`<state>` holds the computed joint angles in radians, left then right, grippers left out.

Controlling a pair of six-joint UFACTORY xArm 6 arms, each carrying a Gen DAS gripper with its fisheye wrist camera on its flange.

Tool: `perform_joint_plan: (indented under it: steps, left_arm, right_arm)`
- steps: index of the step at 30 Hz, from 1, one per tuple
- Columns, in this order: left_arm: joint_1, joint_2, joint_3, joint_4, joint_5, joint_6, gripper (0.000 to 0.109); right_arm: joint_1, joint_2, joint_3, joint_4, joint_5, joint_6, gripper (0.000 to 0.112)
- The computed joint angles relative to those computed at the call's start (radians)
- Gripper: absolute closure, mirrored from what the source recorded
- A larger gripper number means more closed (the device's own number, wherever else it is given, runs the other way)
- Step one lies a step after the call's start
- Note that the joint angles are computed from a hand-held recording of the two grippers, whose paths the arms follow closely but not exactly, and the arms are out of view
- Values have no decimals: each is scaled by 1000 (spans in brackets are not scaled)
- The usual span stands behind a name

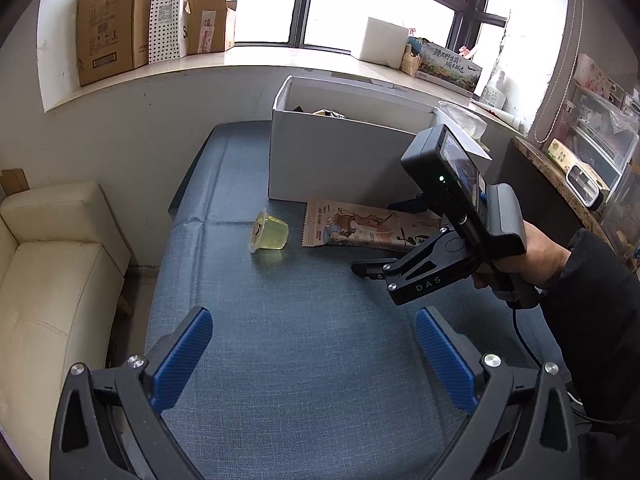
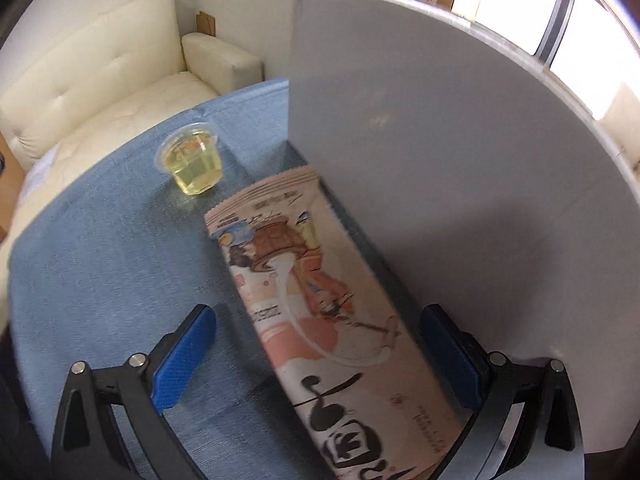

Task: Organize snacks
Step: 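Grasp the long beige printed wafer packet with the right gripper, then grasp the second yellow jelly cup with the left gripper while the right gripper holds the wafer packet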

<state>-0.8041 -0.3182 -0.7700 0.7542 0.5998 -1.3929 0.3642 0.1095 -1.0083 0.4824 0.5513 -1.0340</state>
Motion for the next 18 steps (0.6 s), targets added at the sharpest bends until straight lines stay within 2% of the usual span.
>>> perform_joint_plan:
  steps: [1,4,5,6,7,9,15,18]
  left_arm:
    - [-1,4,-1,-4,0,3,6]
    - [-2,10,-6,-6,-2,2,6]
    - [-1,11,-6,-5,-7,2,6]
    - [-2,14,-9,-6,-7,2,6]
    - [-3,16,-11,-7,-3,5,6]
    - [-6,21,-16,-10,7,8,6]
    - [11,26,-12,-37,6,23,6]
    - [33,32,-5,-47,-7,43,6]
  right_arm:
    - [-13,13,-22,20,39,6,10]
    - [-36,7,-17,82,33,-39,21]
    - [-40,-1,-12,87,31,-42,31]
    - [-45,-10,-6,100,31,-52,47]
    - [-53,-19,-5,98,54,-50,48]
    - [-50,-51,36,95,34,-81,52]
    - [-56,-125,114,125,16,-65,54]
    - [-59,-189,175,171,-3,-107,54]
